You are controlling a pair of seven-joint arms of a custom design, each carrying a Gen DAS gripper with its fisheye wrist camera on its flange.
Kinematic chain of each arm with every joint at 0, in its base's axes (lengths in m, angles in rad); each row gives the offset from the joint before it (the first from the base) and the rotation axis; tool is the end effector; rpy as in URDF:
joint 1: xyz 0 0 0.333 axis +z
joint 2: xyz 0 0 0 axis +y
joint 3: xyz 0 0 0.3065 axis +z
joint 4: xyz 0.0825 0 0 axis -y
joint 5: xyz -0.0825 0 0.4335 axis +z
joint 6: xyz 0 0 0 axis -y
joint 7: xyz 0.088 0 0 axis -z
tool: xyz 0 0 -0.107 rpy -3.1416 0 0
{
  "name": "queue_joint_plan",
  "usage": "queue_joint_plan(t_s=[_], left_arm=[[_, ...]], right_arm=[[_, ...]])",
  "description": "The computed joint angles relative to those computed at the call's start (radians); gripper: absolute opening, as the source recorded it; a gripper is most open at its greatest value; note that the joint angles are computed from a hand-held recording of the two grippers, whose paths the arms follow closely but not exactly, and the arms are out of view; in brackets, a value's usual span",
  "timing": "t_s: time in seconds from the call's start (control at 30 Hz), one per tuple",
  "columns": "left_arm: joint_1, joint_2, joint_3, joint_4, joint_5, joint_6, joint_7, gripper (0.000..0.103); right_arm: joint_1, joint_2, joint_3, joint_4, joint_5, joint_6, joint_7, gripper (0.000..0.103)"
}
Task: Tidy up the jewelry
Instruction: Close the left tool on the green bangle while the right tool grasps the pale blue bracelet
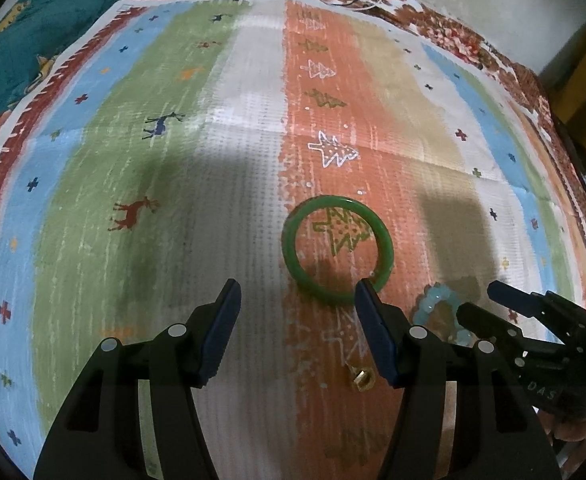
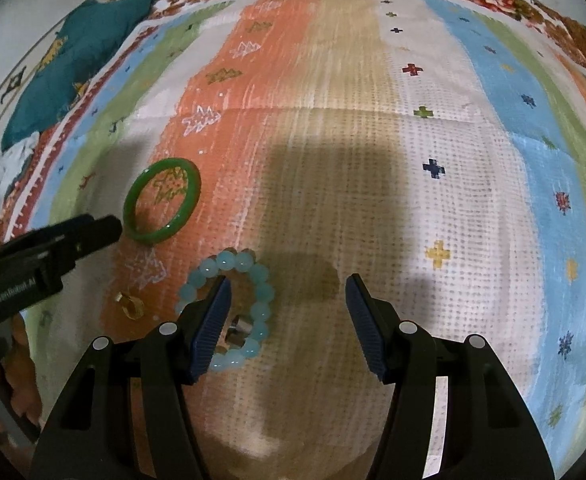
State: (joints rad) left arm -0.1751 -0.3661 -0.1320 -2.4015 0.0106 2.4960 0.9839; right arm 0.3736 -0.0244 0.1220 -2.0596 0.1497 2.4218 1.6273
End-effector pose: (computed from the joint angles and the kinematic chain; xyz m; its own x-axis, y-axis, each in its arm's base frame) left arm 0.4938 -0.1587 0.4698 0.2218 -0.9550 0.1971 -0.8719 -0.2847 -0.3985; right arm 0.5462 0.2964 0.4550 0.3621 -0.9198 -0.1511 -0.8862 -0.2895 -0.3617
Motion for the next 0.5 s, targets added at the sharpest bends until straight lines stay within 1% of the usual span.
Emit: queue_joint_plan(t_s=[0.13,0.23,0.4,0.47,0.5], left_arm=[[0.002,0.03,-0.002,0.018,0.006,-0.008,0.01,0.059],[0.01,0.044,-0.01,0.027,0.031,-0.008,0.005,0.059],[0.021,0.068,-0.025,0.051,0.088,-0.033,0.0,0.058],[0.023,0.07,-0.028,0.051,0.105,-0.035,-0.001,0.056],[0.024,0.07,-0.03,0.053,0.112,-0.04,-0.004,0.052]], right_arm=[[0.0,0.021,-0.002,0.021,0.0,-0.025,-0.011,0.059],[0.003,0.032,-0.001,0.031,-0.026,-0.027,-0.016,0.059],[0.007,0.036,-0.001,0.032,-0.055,-0.028,-0.022,0.059],[0.007,0.037,-0.001,0.031,-0.054,-0.027,-0.03,0.059],[0.007,0.036,-0.002,0.029,-0.053,-0.025,-0.031,0.057]])
